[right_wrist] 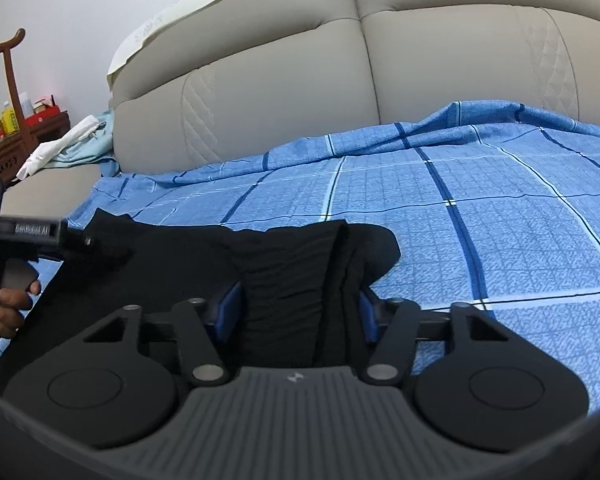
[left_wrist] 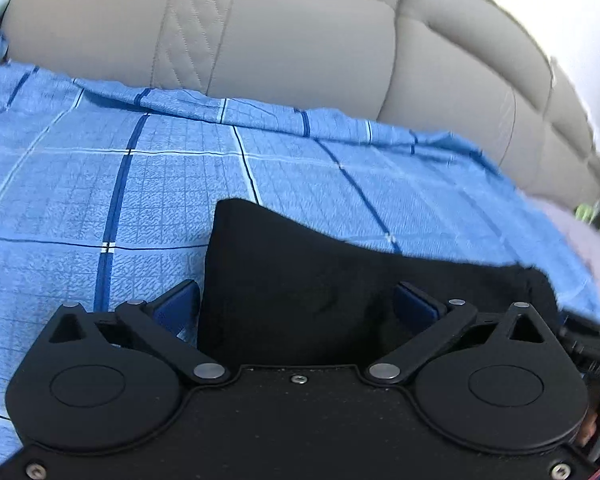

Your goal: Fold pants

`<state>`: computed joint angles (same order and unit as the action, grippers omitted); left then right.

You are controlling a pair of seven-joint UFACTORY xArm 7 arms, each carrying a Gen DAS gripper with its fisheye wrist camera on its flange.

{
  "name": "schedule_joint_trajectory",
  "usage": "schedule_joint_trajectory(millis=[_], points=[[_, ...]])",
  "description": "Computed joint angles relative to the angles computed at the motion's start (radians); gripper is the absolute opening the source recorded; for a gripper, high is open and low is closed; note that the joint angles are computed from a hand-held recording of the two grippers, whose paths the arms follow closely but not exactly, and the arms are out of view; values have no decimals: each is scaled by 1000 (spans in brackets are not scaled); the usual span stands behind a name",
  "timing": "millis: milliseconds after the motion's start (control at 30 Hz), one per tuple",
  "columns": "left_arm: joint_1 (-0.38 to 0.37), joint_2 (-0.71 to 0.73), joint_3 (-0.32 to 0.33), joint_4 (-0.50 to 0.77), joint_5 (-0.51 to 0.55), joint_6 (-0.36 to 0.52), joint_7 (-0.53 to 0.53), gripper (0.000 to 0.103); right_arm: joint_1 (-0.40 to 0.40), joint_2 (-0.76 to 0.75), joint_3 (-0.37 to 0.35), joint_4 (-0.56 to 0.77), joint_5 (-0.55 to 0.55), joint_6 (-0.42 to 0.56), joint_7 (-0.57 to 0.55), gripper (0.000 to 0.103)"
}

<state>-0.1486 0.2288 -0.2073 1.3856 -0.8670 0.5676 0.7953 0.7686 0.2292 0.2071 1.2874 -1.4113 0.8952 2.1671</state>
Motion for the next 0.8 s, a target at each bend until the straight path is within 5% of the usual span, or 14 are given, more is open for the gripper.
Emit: schedule_joint_trajectory(millis=[100, 167, 267, 400, 533, 800], points=[[3, 7, 0, 10, -10, 5, -5, 94, 3, 5, -1, 3, -13, 1, 27, 55], [-46, -16, 18, -39, 92, -120, -87, 42, 6, 5, -3, 3, -29, 1, 74, 43], [-55, -47, -1, -104, 108, -255, -122, 23, 15, 29, -3, 34, -41, 23, 99, 36], [-65, -40, -24, -113, 125, -392, -123, 15, 31, 77, -22, 123, -34, 53, 16, 33], [-103, 47, 21, 9, 307, -417, -300, 15, 22, 125, -67, 220, -37, 32, -55, 32], [-278, 348, 266, 448, 722, -248, -723, 22, -30, 279, -163, 468, 95, -64, -287, 33]])
